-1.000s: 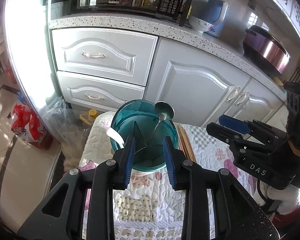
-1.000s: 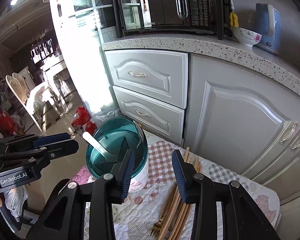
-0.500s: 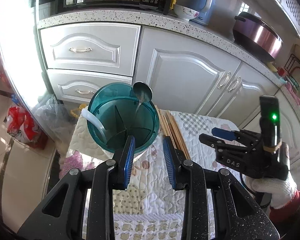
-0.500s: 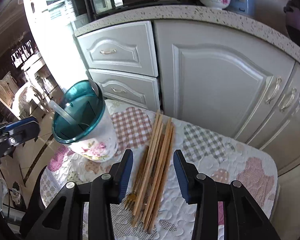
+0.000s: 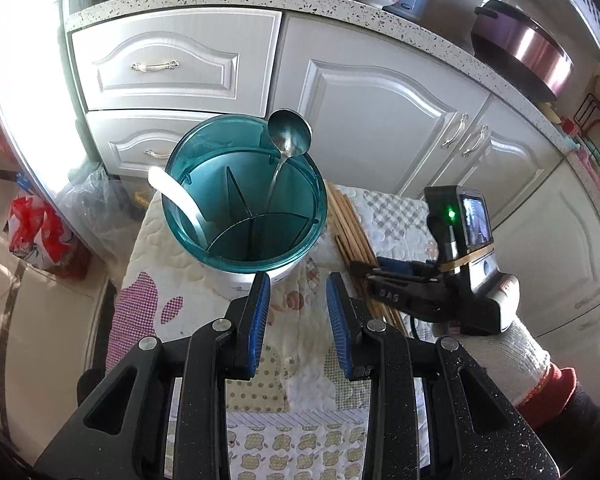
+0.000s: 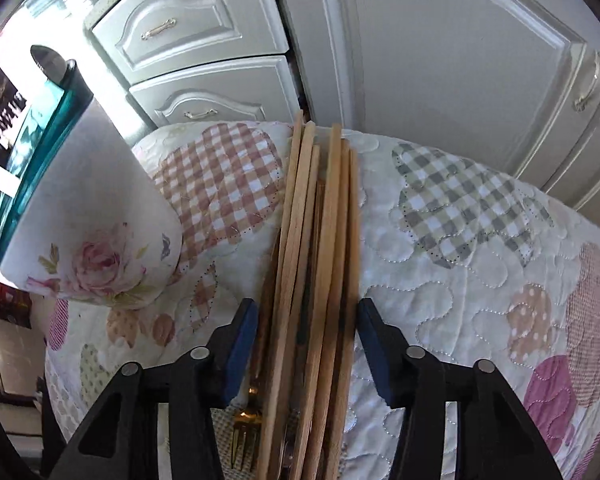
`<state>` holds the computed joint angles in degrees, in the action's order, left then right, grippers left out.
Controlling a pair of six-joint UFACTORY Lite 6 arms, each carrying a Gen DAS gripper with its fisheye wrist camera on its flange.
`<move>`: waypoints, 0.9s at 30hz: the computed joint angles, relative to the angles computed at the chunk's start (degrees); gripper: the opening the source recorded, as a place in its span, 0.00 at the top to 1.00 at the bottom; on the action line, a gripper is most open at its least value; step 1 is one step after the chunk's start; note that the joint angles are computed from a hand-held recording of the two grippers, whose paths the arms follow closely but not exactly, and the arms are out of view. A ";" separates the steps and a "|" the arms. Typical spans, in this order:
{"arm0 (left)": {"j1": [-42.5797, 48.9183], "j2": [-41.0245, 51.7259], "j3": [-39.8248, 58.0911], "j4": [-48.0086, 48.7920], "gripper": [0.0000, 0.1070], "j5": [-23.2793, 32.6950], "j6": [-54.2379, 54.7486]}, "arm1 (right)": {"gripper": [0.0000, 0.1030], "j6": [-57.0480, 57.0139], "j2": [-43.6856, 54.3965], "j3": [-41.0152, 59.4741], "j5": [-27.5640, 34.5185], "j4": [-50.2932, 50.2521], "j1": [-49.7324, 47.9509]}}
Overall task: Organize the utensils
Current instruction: 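Grasp a wooden chopstick with the right tool while the left tool grasps another chopstick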
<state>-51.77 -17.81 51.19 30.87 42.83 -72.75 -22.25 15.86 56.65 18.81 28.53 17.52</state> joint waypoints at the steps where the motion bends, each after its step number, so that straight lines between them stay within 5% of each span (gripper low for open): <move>1: -0.20 0.37 0.03 0.01 0.74 -0.37 -0.02 | 0.76 -3.99 -1.06 -1.01 0.72 4.76 -1.38; 3: -0.44 1.09 0.18 -0.24 0.74 -1.39 0.07 | 0.85 -12.18 -3.23 -3.82 3.17 13.52 -5.08; 10: -2.46 7.06 3.19 -1.23 0.74 -4.29 0.81 | 0.87 -28.22 -19.87 -23.36 12.48 30.58 -22.44; 13: -2.94 11.34 5.81 -2.10 0.74 -5.85 1.95 | 0.85 -24.17 -27.07 -28.56 15.72 25.94 -28.85; 15: -3.22 14.17 7.46 -2.54 0.74 -6.98 2.56 | 0.61 -18.90 -31.15 -28.77 17.22 19.09 -30.67; 16: -3.18 15.73 8.26 -2.94 0.74 -7.62 3.15 | 0.59 -17.26 -32.43 -27.86 17.33 16.84 -30.77; 19: -2.35 19.65 9.45 -4.90 0.74 -10.64 4.90 | 0.59 -13.93 -35.23 -25.00 17.38 9.39 -30.98; 27: 1.20 32.24 13.99 -6.50 0.74 -17.83 7.04 | 0.66 -25.59 -25.18 -16.69 15.75 13.24 -24.38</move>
